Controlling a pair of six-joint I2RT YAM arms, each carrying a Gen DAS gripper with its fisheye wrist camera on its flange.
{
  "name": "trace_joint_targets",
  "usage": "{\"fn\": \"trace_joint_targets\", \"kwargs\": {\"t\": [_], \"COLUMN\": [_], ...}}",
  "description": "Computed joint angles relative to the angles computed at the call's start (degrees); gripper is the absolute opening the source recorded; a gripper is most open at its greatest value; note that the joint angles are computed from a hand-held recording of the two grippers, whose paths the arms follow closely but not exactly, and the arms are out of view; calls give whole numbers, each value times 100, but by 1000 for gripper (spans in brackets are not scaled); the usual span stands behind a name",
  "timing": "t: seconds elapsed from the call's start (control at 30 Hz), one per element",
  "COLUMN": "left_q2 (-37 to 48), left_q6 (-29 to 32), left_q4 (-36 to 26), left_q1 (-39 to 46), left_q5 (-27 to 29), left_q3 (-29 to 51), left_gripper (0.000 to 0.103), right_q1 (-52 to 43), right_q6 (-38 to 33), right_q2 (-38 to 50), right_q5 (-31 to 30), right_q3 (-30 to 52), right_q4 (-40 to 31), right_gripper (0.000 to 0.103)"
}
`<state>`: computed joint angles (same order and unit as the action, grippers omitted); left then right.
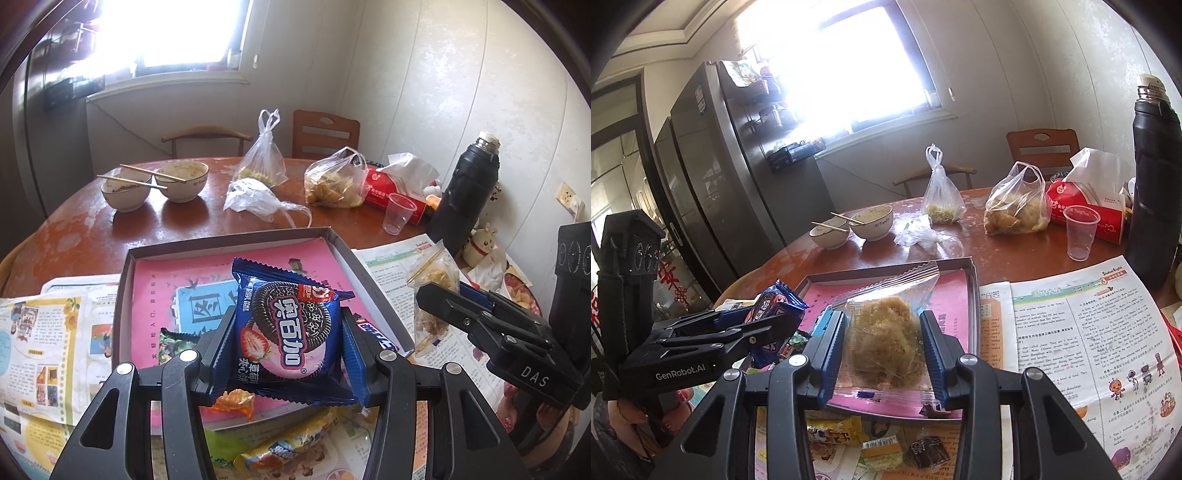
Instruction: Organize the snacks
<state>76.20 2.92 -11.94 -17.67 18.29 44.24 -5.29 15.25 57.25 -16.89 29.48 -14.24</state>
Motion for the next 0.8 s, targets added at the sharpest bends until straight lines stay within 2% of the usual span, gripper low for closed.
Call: {"fn": "trace_joint_targets", "kwargs": {"t": [0.33, 0.8], "left_q2": [606, 1175], "left_q6": [-97, -116], "left_q4": [162, 233], "left_q1": [-129, -306], "left_q5": [-67, -230], "left_q3": [166, 371], "left_gripper": [53, 53], "right_q1": [106, -174], "right_q6": [9, 11], "right_q2": [423, 1038], "right_q5": [202, 119], "right_q3": [-55, -180], "right_q4": [332, 821], "right_gripper": [41, 41]}}
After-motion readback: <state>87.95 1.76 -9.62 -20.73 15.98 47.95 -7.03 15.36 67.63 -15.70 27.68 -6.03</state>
